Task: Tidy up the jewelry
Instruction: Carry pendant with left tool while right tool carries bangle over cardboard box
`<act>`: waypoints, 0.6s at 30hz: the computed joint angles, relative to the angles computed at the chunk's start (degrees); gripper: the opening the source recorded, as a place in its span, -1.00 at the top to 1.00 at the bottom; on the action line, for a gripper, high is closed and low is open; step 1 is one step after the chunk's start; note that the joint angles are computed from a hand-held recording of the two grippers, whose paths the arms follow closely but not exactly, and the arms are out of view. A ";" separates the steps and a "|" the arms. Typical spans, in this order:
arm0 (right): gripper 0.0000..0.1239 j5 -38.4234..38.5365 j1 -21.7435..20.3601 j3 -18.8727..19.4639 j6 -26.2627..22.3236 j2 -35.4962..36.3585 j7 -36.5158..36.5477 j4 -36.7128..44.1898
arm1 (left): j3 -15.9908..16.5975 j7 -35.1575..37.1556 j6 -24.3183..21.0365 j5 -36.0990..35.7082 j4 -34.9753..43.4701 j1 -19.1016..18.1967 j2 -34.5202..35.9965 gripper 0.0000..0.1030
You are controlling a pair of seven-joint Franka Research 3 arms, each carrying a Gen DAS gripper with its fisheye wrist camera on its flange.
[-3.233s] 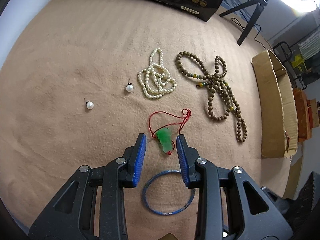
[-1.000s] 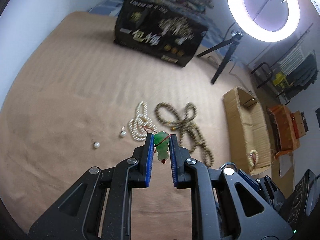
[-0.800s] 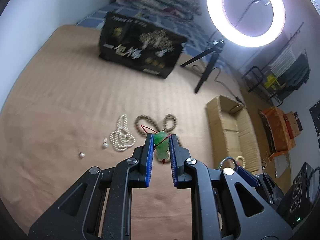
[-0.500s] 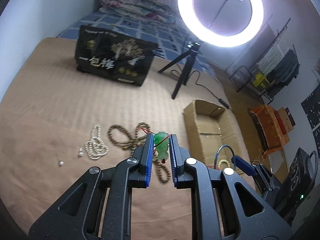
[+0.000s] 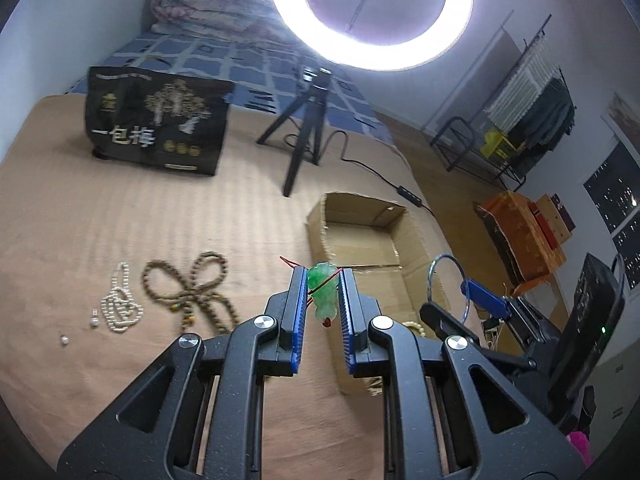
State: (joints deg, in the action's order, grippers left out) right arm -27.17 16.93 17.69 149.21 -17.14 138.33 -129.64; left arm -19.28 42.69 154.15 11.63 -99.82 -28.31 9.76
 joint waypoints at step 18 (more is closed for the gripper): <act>-0.17 5.17 -3.35 -2.80 0.93 -0.85 -3.04 -3.90 | -0.27 3.35 -3.89 -0.73 17.60 -4.26 15.33 0.72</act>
